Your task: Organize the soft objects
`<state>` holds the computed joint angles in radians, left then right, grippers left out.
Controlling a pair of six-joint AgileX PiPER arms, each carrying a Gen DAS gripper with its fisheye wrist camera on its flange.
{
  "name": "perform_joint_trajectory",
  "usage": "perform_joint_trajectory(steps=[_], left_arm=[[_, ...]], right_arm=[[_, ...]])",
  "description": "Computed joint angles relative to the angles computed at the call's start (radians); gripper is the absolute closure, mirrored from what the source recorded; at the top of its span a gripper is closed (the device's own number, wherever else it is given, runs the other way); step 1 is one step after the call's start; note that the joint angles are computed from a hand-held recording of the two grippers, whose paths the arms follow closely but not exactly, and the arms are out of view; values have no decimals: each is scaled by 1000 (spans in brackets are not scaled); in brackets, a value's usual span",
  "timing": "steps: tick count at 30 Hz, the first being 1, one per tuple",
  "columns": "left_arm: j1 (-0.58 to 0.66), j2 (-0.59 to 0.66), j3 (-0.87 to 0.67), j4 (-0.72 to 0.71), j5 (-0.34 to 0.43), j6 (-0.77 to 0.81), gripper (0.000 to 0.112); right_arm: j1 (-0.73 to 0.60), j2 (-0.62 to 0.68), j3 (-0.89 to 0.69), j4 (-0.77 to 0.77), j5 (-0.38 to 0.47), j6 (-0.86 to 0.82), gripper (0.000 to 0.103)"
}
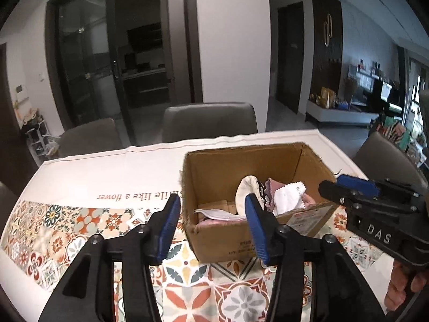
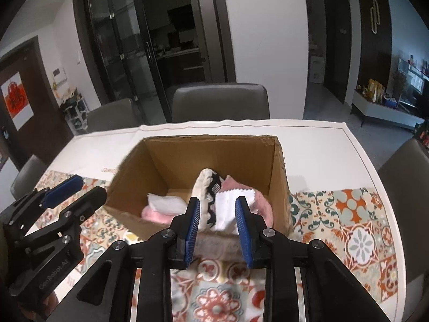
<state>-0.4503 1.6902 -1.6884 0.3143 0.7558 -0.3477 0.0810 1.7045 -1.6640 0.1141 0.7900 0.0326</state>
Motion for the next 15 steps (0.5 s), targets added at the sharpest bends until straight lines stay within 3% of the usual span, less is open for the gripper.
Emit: perform_joint_trajectory(steps=[4,8,15], left_arm=[[2,-101,89,7,-23,-18,51],[4,-176,155,2,-27,-9,47],[-17,-323,301,17,-33,-3,43]], right_arm=[[35,-98,94,-56,-36,80,67],[97,-205,183,-172,-57,214,55],[228,-365,322,-406,-32,487,54]])
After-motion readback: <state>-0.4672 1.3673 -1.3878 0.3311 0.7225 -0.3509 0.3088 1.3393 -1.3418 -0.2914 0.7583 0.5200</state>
